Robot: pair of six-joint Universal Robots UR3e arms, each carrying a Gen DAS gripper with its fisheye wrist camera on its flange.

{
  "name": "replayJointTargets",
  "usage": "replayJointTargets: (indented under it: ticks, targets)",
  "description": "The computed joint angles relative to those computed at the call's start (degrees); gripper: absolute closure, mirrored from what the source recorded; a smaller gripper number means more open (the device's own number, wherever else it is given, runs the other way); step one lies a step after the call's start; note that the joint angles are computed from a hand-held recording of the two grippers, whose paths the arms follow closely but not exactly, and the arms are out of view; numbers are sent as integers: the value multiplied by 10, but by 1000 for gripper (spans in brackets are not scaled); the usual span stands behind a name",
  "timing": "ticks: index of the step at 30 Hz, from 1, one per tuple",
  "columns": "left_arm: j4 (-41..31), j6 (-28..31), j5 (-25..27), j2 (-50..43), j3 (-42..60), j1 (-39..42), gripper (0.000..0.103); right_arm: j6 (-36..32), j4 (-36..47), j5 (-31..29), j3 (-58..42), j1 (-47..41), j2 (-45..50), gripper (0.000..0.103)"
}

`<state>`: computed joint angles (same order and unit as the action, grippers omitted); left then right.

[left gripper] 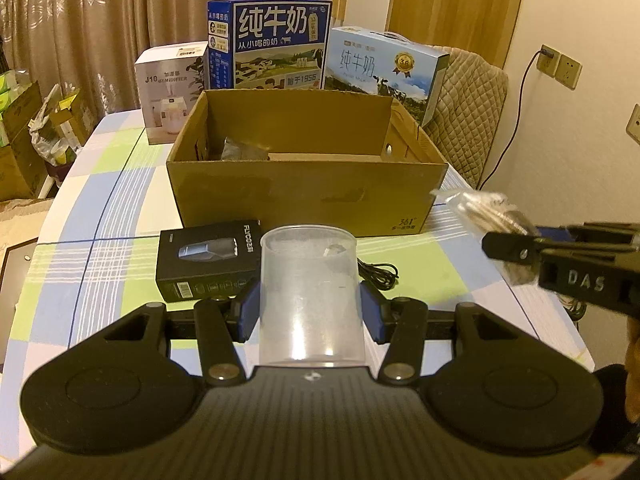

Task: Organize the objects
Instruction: 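Carry the clear cup and cotton swab bag toward the cardboard box, then open both tools to drop the clear cup and swab bag into the box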

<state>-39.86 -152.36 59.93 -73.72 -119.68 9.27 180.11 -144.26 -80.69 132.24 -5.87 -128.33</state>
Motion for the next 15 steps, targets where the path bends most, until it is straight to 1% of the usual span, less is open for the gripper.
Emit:
replayJointTargets:
  ticks: [3,9,15]
  targets:
    - [-8,-8,-13,-32,35,0,56,-17,16,54,-27,-48,15,80]
    - [-13,-31,-14,-133,161,-12,56,-43,0,70,-138,-66,137,80]
    - [-40,-66,1,-271,356,-42,56,-47,13,100,-273,-87,274,80]
